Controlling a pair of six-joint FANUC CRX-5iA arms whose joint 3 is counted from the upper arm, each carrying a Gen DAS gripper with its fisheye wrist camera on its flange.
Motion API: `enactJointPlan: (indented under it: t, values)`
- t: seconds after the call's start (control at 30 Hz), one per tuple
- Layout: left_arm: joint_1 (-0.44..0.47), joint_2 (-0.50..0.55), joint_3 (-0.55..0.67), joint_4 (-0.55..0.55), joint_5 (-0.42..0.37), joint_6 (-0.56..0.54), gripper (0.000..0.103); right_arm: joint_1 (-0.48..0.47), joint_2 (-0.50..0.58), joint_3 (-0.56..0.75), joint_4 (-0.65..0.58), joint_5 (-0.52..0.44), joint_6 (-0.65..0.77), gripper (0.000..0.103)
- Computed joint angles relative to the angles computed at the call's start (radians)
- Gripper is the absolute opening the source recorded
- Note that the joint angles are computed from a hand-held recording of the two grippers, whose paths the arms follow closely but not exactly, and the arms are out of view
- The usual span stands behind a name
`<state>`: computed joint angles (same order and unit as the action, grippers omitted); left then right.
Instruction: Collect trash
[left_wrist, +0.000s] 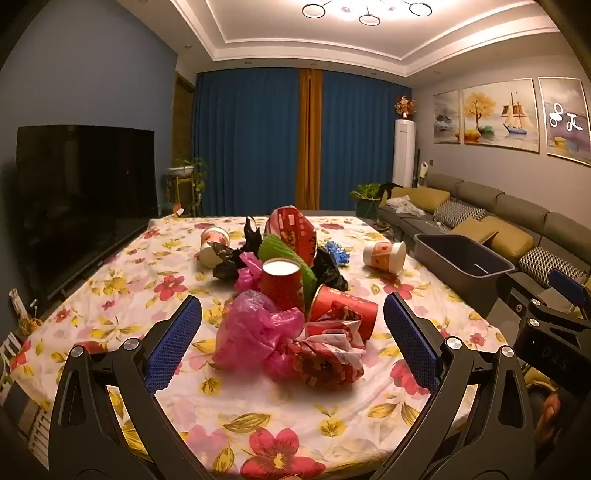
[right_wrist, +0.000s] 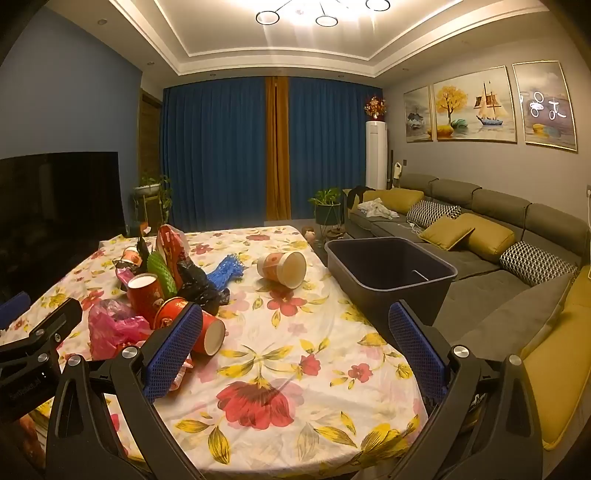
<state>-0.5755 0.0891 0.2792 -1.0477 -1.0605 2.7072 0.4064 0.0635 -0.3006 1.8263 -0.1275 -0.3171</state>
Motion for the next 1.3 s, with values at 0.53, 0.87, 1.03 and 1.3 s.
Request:
enactJointPlan:
  t: [0.53,0.87,1.03,1.3]
  values:
    - [-0.001,0.0,0.0,-0.003,0.001,0.005,0.097,-0.001,-0.001,-0.001,-0.001,0.002,-0.002,0.098]
    - [-0.002,0.0,0.0,-0.004,0.0,0.007,0.097,-0.001,-0.002,-0.001,0.001,0.002,-0.004,0.098]
    - [-0.002,-0.001,-0.001,-0.004,0.001,0.007,0.097,-0.003,-0.002,-0.001,0.007,0.003,-0.009,0.098]
    - [-0.002,-0.001,-0.001,-0.004,0.0,0.008,0.097,-0.003,-0.002,-0.001,0.011,0.004,-0.014,0.098]
